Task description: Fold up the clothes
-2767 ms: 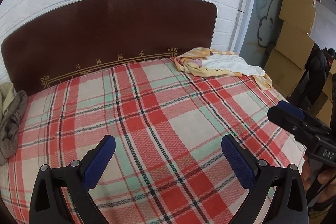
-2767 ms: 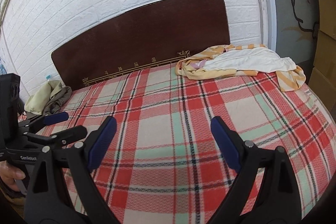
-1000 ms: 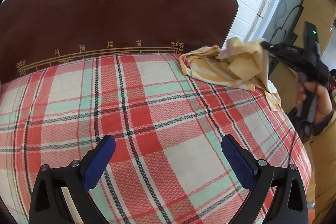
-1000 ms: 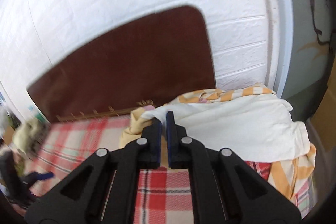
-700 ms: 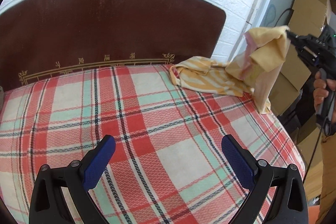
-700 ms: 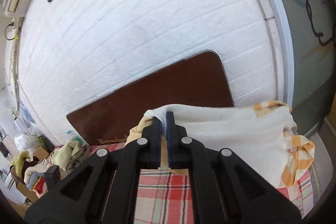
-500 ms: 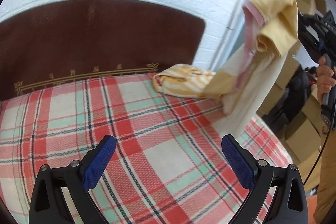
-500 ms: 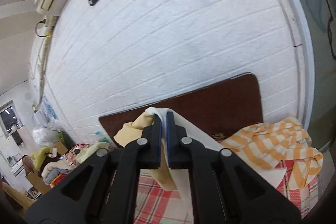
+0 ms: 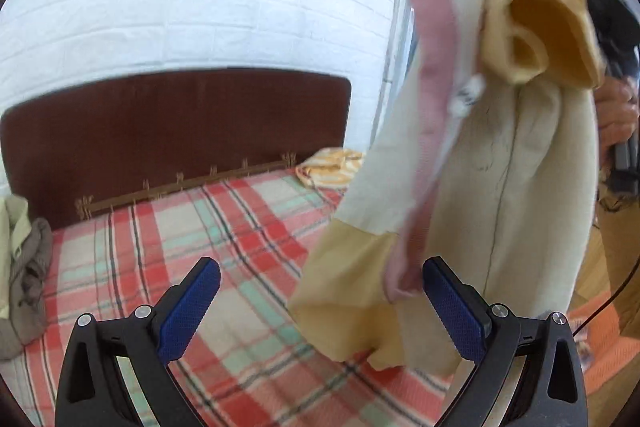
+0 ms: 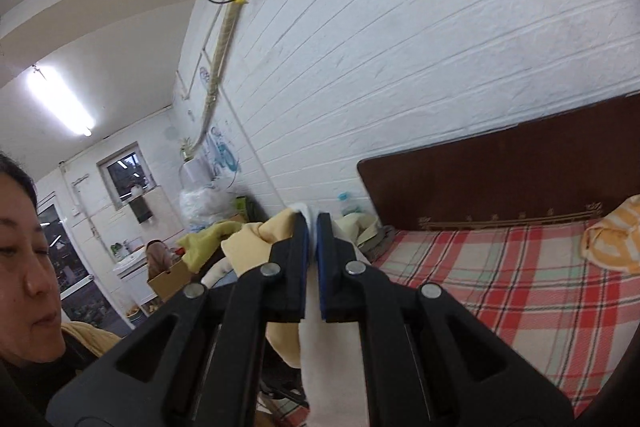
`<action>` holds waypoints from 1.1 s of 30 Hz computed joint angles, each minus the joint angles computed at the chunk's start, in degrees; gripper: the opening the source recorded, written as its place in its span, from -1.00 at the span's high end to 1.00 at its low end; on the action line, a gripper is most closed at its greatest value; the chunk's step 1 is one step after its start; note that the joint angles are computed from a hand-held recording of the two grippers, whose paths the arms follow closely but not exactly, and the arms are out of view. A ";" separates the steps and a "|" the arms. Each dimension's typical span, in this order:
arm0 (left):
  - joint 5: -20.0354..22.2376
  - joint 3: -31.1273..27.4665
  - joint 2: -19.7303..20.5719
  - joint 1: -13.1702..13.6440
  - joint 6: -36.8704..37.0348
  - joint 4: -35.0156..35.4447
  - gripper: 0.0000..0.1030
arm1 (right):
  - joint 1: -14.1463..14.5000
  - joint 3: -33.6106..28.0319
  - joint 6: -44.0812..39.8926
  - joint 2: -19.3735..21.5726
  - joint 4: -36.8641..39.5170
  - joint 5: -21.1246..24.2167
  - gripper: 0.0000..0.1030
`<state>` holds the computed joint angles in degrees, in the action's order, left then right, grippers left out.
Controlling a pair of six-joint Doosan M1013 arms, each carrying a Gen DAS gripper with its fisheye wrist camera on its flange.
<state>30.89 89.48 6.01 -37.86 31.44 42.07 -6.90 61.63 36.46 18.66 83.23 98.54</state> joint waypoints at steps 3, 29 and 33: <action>-1.40 1.93 -0.25 0.45 -2.63 0.29 -0.95 | 1.16 2.38 -0.23 -1.45 0.03 0.64 0.89; 6.68 5.83 -11.89 2.13 -12.29 11.42 0.86 | 3.27 10.73 8.08 -0.04 -15.06 -14.20 0.84; 10.53 4.98 -6.10 6.51 -1.17 -6.55 0.86 | 6.07 12.36 13.50 1.26 -36.30 -23.33 0.84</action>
<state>41.41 94.46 -0.09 -31.35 30.27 35.52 -0.83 73.98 49.96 19.92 46.93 75.21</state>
